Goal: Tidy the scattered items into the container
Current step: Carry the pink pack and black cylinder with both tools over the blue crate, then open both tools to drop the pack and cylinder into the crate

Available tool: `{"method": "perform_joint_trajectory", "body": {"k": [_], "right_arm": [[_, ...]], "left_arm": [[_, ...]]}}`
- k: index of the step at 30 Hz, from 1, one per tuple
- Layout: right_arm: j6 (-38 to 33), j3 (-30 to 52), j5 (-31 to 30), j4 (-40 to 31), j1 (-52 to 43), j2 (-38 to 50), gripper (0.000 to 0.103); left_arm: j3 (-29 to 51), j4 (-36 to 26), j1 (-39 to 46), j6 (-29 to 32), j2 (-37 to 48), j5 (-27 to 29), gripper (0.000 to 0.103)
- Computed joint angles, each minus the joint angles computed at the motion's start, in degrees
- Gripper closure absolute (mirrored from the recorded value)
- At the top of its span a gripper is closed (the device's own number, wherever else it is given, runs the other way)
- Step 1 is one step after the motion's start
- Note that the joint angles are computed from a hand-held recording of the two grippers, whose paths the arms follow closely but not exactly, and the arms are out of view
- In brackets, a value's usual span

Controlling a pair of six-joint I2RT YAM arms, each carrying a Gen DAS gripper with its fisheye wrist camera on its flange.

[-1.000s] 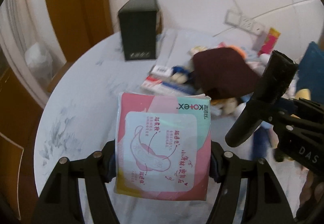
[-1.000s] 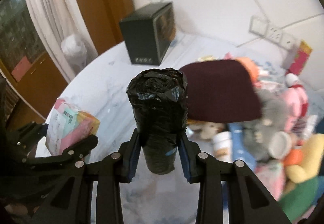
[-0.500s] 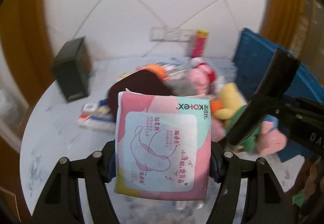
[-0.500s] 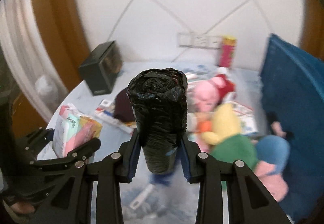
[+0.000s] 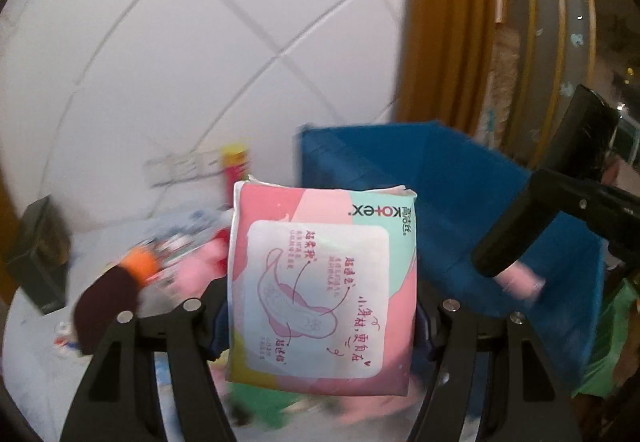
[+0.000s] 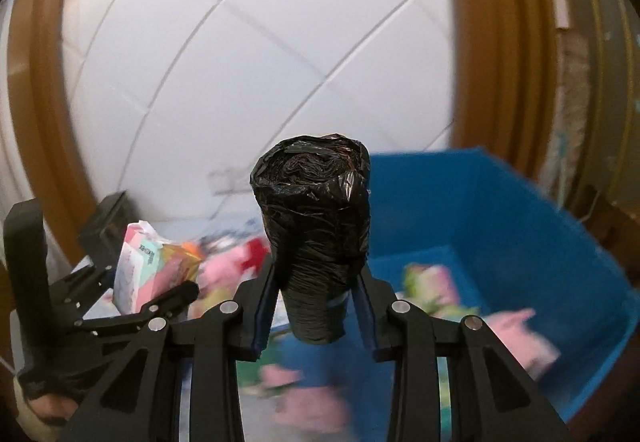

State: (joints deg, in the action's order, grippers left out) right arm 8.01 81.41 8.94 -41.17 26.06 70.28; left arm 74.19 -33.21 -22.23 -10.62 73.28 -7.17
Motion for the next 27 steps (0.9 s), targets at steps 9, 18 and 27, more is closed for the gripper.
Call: {"method": "perform_joint_trajectory", "body": {"k": [9, 18, 27], "right_arm": [[-17.83, 8.08, -24.25, -5.75, -34.25, 8.71, 0.068], [-22.32, 11.23, -28.07, -7.48, -42.4, 16.56, 0.067], [-20.62, 9.31, -27.39, -4.87, -42.43, 14.55, 0.001]], "left_arm": [[45.22, -18.19, -16.61, -7.04, 35.51, -9.03, 0.036], [69.34, -32.09, -19.32, -8.68, 51.95, -10.28, 0.032], [62.32, -29.37, -19.28, -9.95, 49.09, -11.25, 0.016]]}}
